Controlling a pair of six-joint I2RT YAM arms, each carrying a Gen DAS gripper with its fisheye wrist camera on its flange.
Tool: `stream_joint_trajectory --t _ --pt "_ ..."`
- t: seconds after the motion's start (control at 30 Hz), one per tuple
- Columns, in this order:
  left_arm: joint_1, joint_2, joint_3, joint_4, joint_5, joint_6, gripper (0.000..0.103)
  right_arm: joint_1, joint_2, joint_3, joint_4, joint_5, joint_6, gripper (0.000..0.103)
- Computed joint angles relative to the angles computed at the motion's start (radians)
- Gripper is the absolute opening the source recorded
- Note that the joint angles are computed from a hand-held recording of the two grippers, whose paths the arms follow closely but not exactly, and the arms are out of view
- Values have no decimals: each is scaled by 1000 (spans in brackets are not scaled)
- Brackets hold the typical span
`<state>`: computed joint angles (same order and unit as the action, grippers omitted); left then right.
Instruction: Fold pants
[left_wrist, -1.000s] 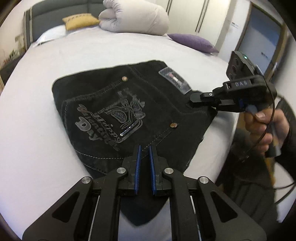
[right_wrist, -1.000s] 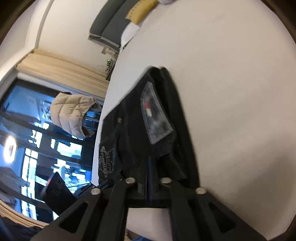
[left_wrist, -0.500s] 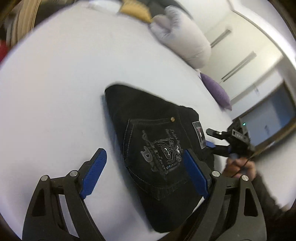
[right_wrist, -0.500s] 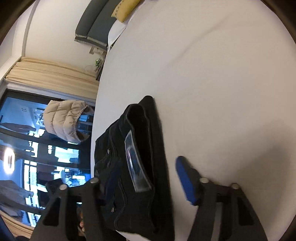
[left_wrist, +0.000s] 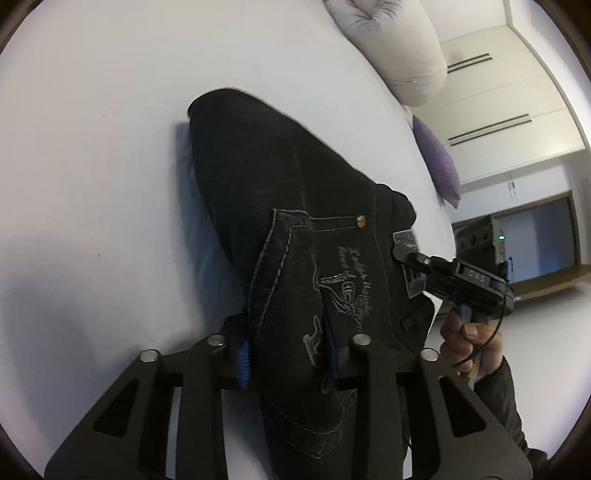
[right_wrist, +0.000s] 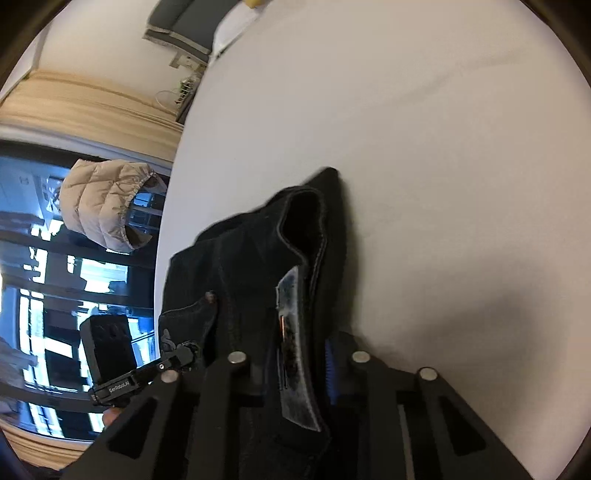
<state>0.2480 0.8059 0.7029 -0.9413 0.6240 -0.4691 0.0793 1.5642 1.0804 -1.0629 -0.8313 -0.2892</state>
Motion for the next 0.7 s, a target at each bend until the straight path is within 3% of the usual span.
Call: stream_joint_trajectory --t 0.1,0.2,0.33,0.4,0.6,0.7 --pt "56 30 72 -47 35 64 21 42 -53 41 -9 -29 51 20" --pt "161 111 225 -132 44 203 21 95 -52 97 28 -70 138 20" --pt "358 315 460 -240 81 457 21 210 14 168 182 -76 324 20" --pt "401 386 525 -256 65 516 21 273 86 210 274 -62 423 20" --pt "463 583 520 -139 -27 590 22 416 270 253 449 57 606 21" --pt "488 649 438 -45 -26 580 33 395 326 186 578 16 703 34"
